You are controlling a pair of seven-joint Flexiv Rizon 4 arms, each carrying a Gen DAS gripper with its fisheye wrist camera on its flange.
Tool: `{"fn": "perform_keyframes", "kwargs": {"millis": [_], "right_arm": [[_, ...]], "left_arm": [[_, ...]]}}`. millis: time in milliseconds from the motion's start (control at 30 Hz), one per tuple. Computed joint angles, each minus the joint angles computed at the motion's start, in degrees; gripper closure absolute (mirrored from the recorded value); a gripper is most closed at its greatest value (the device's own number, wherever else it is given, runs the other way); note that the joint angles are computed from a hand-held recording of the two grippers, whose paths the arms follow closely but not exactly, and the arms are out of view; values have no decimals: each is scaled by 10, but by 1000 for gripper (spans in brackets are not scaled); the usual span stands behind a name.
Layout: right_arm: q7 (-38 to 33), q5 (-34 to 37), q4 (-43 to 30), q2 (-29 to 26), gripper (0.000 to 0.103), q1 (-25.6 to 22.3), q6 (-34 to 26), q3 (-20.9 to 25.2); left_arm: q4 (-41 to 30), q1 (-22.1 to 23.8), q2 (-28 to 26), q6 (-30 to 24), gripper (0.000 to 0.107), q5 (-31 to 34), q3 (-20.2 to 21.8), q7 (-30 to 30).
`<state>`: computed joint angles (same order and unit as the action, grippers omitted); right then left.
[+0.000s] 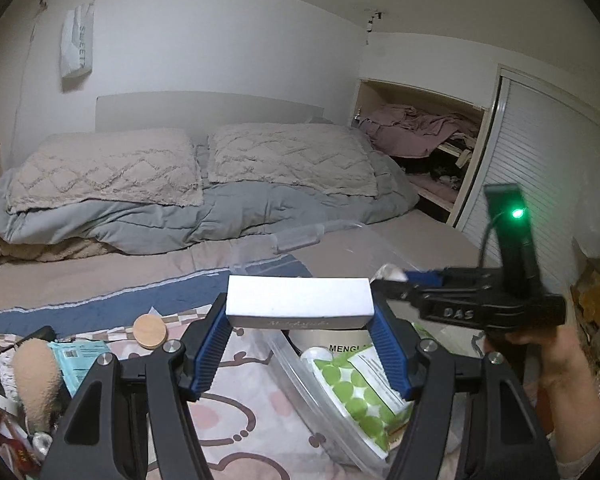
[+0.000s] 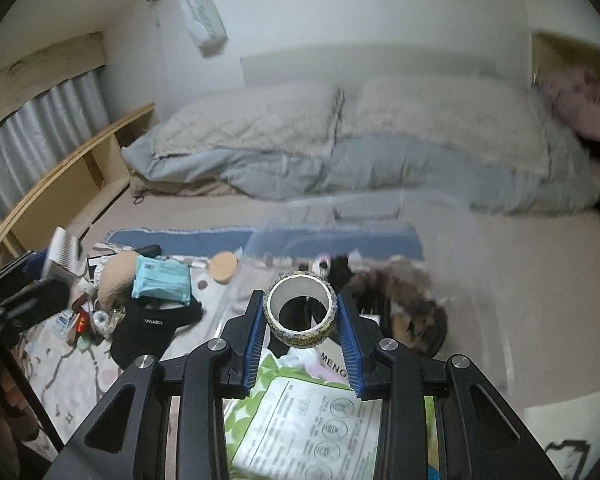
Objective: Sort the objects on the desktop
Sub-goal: 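Lower the tape roll into the bin with the right tool while the left tool lowers the box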
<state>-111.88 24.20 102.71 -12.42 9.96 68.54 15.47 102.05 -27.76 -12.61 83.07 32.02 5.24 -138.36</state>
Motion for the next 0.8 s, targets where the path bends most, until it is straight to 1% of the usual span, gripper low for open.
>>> {"fn": "perform_keyframes", "kwargs": {"millis": [133, 300, 433, 467, 500, 533, 567, 667, 800], "right_arm": [[18, 5, -41, -40, 68, -3, -49, -1], [37, -2, -75, -72, 67, -2, -92, 3], [56, -25, -90, -90, 67, 10, -122, 3], [61, -31, -93, -93, 65, 13, -124, 1], [69, -42, -91, -95, 60, 18, -123, -2], [78, -53, -87, -95, 38, 24, -117, -5], [79, -57, -85, -96, 26, 25, -109, -5], [81, -57, -86, -95, 26, 19, -97, 1], [77, -28, -95, -89, 26, 1, -83, 13]], "left_arm": [[-3, 8, -12, 0, 40, -13, -2, 10], [3, 13, -20, 11, 40, -32, 3, 25], [12, 18, -26, 23, 40, -57, 6, 45], [15, 18, -26, 26, 40, -63, 7, 50], [17, 18, -27, 29, 40, -69, 7, 55], [17, 19, -29, 32, 40, -77, 8, 60], [20, 19, -29, 35, 40, -83, 8, 66], [25, 19, -32, 45, 40, -104, 9, 83], [31, 21, -40, 59, 40, -139, 0, 116]]}}
